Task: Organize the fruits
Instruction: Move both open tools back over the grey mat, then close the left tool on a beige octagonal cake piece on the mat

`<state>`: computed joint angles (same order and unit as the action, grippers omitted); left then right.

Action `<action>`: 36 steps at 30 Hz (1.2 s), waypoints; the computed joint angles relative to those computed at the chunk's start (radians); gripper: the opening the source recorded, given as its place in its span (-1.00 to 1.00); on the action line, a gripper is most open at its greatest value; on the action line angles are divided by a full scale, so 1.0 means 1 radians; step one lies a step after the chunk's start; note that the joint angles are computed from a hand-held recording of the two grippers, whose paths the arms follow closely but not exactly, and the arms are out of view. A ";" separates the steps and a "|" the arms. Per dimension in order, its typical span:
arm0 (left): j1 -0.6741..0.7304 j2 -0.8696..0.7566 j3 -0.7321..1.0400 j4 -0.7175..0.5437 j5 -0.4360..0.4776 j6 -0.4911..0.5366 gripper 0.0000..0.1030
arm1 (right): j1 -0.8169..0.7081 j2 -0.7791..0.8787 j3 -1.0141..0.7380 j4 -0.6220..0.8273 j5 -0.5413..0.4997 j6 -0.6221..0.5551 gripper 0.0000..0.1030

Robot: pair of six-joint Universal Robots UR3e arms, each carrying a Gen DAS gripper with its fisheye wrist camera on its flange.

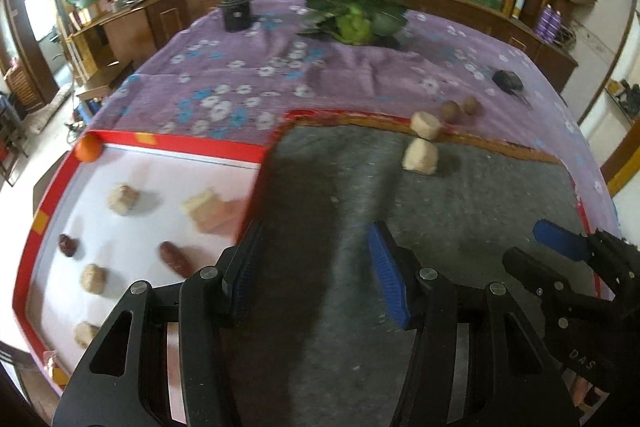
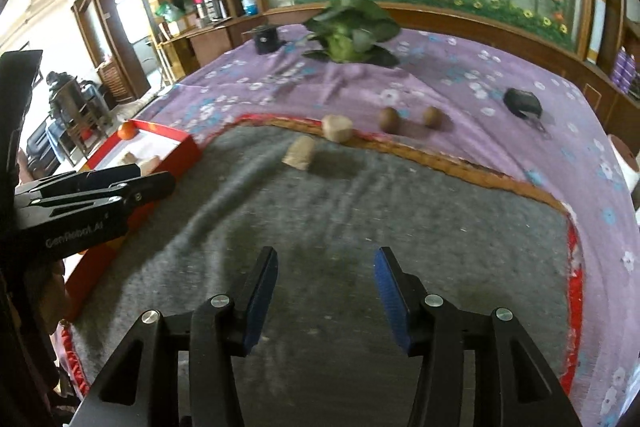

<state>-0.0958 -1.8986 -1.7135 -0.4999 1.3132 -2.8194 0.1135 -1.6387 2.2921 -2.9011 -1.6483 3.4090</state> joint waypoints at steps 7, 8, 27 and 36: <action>-0.083 -0.109 0.159 -0.072 -0.002 -0.046 0.03 | -0.081 -0.080 0.068 0.007 0.032 -0.043 -0.03; -0.094 -0.122 0.180 -0.081 0.001 -0.051 0.03 | -0.097 -0.097 0.078 0.013 0.038 -0.058 -0.03; -0.187 -0.371 0.513 -0.113 0.230 -0.137 0.07 | -0.299 -0.244 0.202 0.008 0.217 -0.158 -0.01; -0.163 -0.315 0.432 -0.121 0.137 -0.082 0.07 | -0.298 -0.233 0.203 -0.001 0.226 -0.162 -0.01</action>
<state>-0.2586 -2.2136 -1.2810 -0.6213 1.4497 -2.9018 -0.1849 -1.8721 2.4955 -2.9024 -1.4224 3.2473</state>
